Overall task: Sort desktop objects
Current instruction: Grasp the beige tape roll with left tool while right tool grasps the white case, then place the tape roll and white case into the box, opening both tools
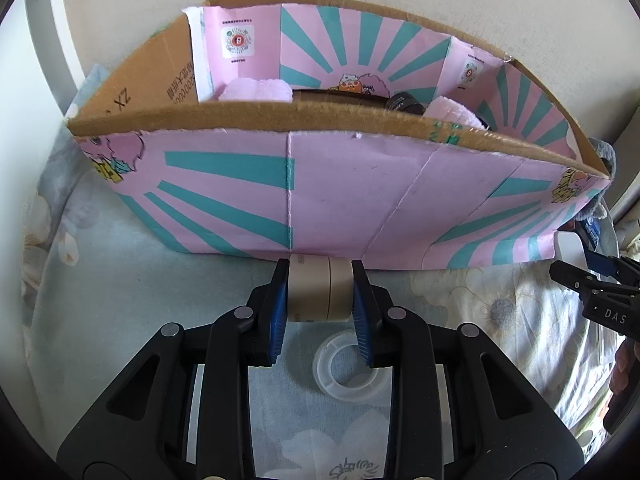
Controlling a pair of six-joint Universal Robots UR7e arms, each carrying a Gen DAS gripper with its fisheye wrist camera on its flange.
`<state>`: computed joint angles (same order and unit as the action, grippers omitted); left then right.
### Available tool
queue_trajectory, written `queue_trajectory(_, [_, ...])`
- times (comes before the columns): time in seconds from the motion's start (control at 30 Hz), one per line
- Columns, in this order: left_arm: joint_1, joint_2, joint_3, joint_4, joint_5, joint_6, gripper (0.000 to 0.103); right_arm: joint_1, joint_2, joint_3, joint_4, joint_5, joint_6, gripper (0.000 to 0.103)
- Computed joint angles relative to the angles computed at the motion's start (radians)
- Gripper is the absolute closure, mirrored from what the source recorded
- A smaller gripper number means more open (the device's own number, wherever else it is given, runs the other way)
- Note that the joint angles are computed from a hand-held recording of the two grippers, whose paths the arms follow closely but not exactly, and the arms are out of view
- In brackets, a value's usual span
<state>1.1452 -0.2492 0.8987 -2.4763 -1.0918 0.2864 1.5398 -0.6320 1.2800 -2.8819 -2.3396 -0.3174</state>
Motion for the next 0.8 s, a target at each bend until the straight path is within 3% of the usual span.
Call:
queue_trajectory(0.37, [-0.027,-0.070,0.043,0.025,0.018,0.006,0.078,0.013,-0.094,0.051,0.086,0.052,0.033,0.042])
queue_trajectory(0.6, [-0.046,-0.140,0.035,0.132,-0.019,-0.017,0.078,0.048,-0.137,0.045,0.179,0.060,0.030,0.042])
queue_trajectory(0.8, [-0.071,-0.124,-0.075,0.228,-0.029,0.017,0.078,0.071,-0.145,-0.002,0.271,0.046,-0.008,0.042])
